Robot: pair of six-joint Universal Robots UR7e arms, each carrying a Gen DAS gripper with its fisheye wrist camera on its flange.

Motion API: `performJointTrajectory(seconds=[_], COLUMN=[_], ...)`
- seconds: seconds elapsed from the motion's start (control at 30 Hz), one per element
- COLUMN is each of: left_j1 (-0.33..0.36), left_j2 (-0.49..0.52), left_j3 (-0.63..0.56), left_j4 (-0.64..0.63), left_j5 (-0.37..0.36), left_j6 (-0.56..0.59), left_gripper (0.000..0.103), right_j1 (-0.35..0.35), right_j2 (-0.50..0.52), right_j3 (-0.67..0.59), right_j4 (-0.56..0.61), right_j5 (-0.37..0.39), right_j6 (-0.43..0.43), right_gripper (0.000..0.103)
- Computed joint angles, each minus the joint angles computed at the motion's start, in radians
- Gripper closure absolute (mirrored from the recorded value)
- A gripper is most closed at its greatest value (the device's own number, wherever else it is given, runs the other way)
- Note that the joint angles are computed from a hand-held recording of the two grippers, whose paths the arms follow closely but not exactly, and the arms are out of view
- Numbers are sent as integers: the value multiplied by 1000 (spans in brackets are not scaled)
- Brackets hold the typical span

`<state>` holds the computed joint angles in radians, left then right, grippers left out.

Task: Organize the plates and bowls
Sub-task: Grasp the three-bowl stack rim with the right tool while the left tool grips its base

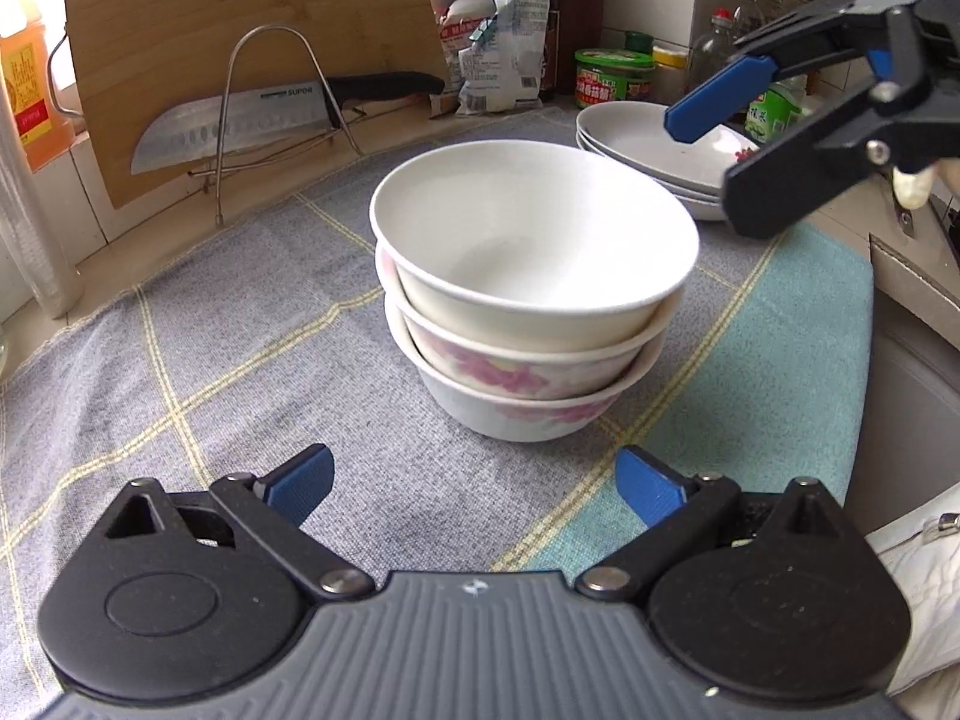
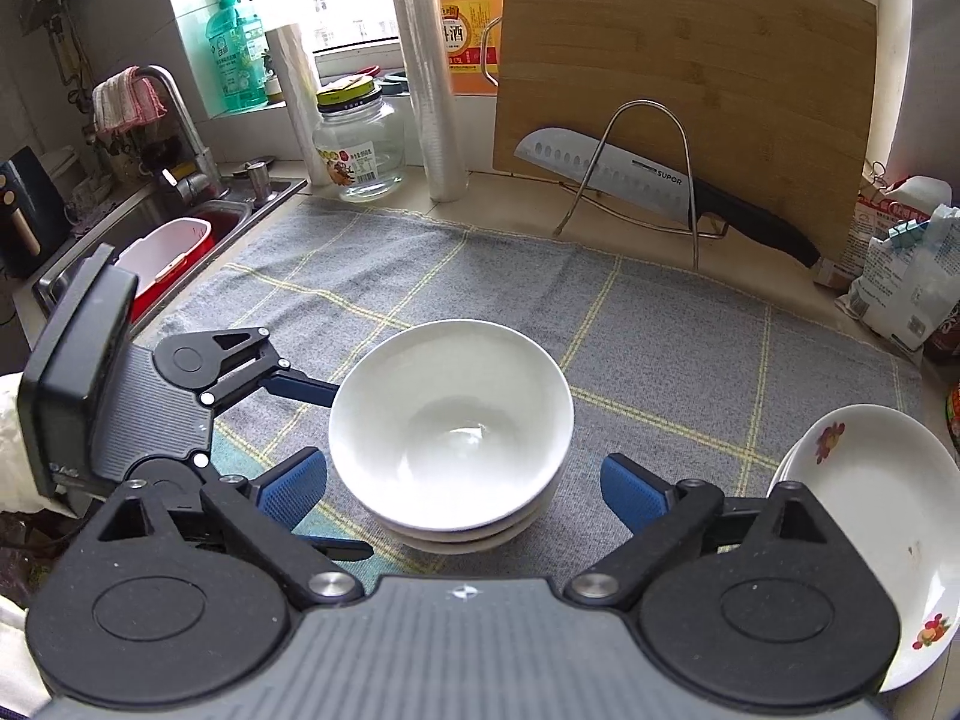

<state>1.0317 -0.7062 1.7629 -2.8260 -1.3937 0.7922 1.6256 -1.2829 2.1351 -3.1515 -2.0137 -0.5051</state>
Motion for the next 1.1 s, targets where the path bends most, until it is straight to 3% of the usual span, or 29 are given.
performJointTrajectory(seconds=[0.27, 0.5, 0.73, 0.8, 1.1], left_j1=[8, 14, 23, 26, 36], left_j2=[35, 44, 53, 56, 72], left_j3=[-39, -72, -97, -100, -128], left_j4=[53, 101, 130, 129, 145], left_j5=[9, -11, -38, -45, -78], left_j6=[19, 59, 100, 106, 144], left_gripper=[1, 0, 0, 0, 0], right_j1=[-28, -91, -116, -114, -148], right_j2=[42, 122, 155, 168, 152], right_j3=[39, 28, -4, 2, 27], right_j4=[-70, -130, -94, -130, -173], right_j5=[-94, -122, -109, -116, -28], right_j6=[-18, -53, -88, -131, -238], right_gripper=[2, 2, 0, 0, 0])
